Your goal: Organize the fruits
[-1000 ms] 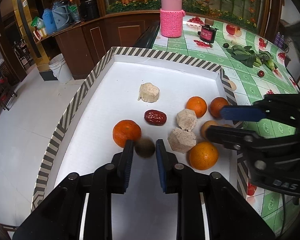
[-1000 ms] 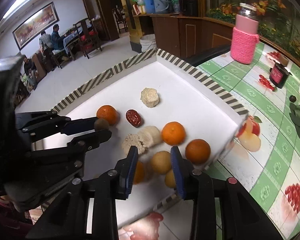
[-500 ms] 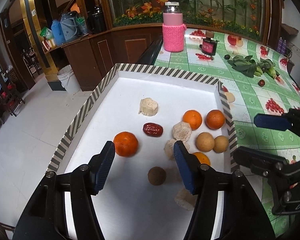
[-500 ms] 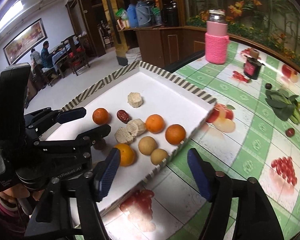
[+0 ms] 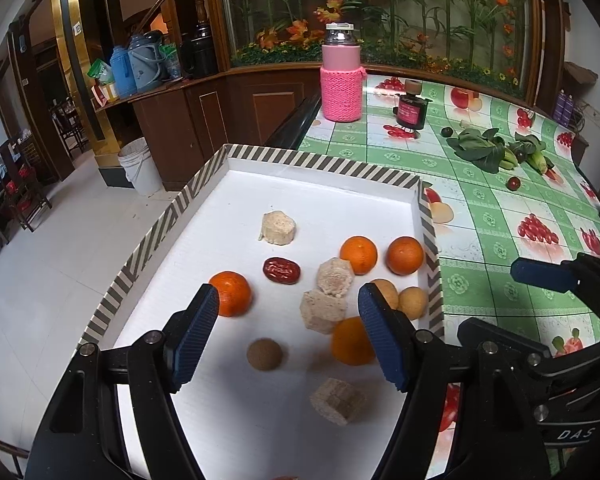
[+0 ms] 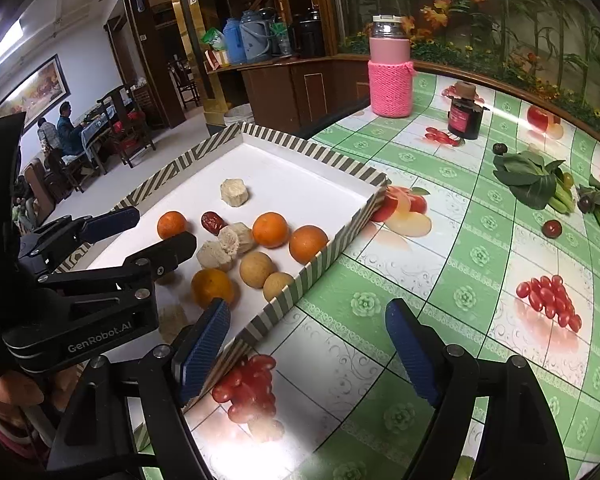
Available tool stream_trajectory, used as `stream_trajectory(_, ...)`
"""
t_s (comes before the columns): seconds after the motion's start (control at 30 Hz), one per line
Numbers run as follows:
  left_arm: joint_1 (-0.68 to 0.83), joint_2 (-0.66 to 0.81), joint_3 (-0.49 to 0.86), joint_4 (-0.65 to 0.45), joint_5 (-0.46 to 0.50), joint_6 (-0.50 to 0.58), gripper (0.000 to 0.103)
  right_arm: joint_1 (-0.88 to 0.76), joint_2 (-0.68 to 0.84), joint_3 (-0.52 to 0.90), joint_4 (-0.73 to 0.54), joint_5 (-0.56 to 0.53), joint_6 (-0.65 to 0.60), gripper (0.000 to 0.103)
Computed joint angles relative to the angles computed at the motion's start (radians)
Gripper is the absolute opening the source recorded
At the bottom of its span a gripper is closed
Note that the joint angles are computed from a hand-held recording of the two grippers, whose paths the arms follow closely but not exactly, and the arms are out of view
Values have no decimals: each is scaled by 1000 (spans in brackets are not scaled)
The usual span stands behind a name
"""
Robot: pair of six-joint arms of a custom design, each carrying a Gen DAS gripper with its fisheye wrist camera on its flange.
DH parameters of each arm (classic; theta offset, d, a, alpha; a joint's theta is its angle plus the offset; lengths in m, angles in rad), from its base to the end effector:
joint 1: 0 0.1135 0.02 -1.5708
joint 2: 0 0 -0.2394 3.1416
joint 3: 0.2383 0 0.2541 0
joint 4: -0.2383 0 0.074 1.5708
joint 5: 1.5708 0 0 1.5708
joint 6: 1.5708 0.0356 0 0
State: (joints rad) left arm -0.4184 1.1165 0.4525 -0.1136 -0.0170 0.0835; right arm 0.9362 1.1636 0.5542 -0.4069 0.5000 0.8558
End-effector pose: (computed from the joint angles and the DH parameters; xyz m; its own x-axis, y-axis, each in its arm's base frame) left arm 0.2053 -0.0906 0.1468 -0.6059 0.3607 -0.7091 0.4473 0.8915 0.0713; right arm 0.1426 0.1650 0.1517 -0.7511 0.0975 -0.6530 0.0154 0.9913 0.1303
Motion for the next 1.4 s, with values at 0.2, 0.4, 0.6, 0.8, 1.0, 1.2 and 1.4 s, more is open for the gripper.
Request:
stream_trajectory(0.2,-19,-15,-4,-8,-14,-17,72,15,-10,-5,-4,14,19,83)
stream_trajectory(0.4,-32,-25,-8,-20,-21,-29,72,16,-14,-10,-4,11,24,83)
stream_trajectory(0.6,-32,-25,-9,-18,-22,-27,72,15,-9,-7,-3,3,20,83)
stream_trajectory(0.8,-28,-36,-13,-25,-22,-30,72,21,5,3,0,1,19,83)
stream_trajectory(1.0,-22,-40,-16,-26,-18,-27,72,11,16,7,4,-9,9,83)
stream_trajectory(1.2,-14,-45,-19,-30,-15,-24,72,11,29,14,4,-14,4,83)
stream_trajectory(1.4,-7,-42,-17,-31,-10,-23,72,9,34,18,7,-13,-3,83)
